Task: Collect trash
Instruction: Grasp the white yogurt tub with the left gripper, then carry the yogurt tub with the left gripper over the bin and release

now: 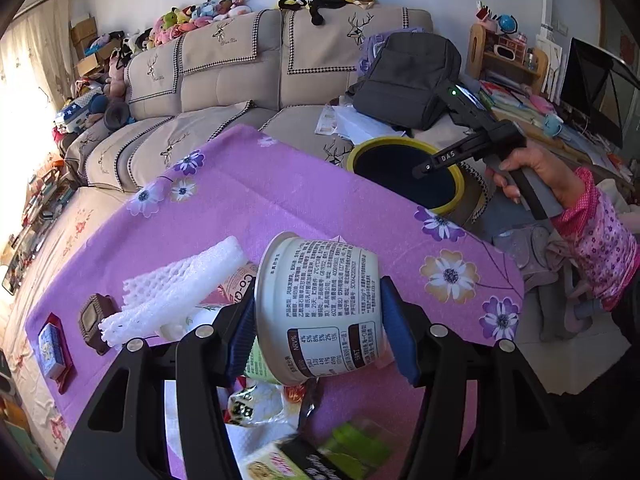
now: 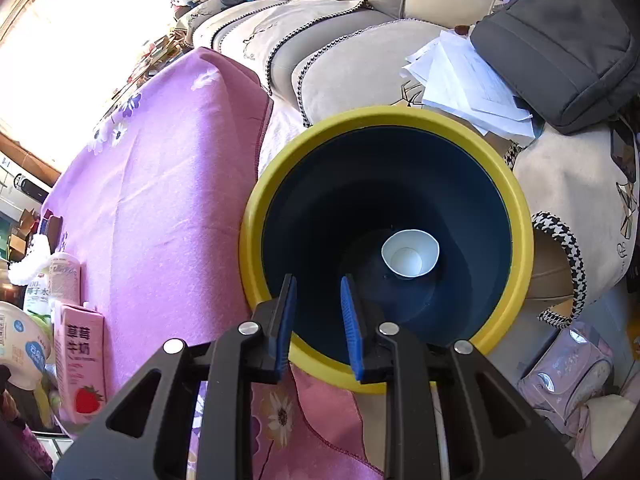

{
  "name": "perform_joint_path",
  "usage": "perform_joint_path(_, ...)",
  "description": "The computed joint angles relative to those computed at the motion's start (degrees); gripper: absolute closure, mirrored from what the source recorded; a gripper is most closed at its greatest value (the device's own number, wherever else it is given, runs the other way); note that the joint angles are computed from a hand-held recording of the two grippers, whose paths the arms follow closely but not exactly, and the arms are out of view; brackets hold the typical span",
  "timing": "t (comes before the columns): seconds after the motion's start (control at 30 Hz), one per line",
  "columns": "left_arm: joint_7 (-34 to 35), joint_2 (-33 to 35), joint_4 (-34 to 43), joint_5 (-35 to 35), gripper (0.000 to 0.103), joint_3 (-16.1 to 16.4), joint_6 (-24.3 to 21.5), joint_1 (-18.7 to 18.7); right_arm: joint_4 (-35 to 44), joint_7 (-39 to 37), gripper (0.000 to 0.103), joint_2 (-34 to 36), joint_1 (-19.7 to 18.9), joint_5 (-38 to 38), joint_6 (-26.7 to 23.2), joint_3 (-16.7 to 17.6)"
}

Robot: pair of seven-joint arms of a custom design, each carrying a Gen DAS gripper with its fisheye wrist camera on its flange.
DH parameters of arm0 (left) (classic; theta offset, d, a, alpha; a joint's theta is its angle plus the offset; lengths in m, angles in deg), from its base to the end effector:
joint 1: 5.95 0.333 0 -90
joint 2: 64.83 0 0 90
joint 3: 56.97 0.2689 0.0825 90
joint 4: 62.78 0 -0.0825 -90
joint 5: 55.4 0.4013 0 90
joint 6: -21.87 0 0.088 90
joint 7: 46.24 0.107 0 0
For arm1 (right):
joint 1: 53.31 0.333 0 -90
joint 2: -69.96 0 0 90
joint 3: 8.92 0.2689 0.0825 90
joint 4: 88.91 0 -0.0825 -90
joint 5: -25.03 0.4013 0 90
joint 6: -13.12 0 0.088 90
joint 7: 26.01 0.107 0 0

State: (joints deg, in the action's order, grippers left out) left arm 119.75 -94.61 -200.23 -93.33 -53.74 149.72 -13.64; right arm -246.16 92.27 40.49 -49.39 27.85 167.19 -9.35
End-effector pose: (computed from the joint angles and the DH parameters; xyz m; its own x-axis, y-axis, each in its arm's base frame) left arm 0.4641 -0.0538 0.5004 -0.8720 -0.4862 -0.0569 -0.3418 0.6879 -0.6402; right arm 0.4328 0.0251 0.3701 -0.3971 -0.8840 -0.2468 -0.8050 0.4646 -0.3690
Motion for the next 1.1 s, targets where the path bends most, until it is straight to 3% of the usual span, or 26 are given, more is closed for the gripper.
perform_joint_path(0.8, -0.1, -6.5, -0.1, -0.2, 0.046, 1.0, -4.4, -1.7, -1.6, -0.5, 0.081, -3.4, 0.5, 0.1, -0.6, 0.4)
perform_joint_path(1.1, -1.3, -7.5, 0.5, 0.0, 0.046, 0.0, -2.7, -2.9, -3.9, 0.2, 0.081, -7.5, -0.1, -0.9, -1.1, 1.2)
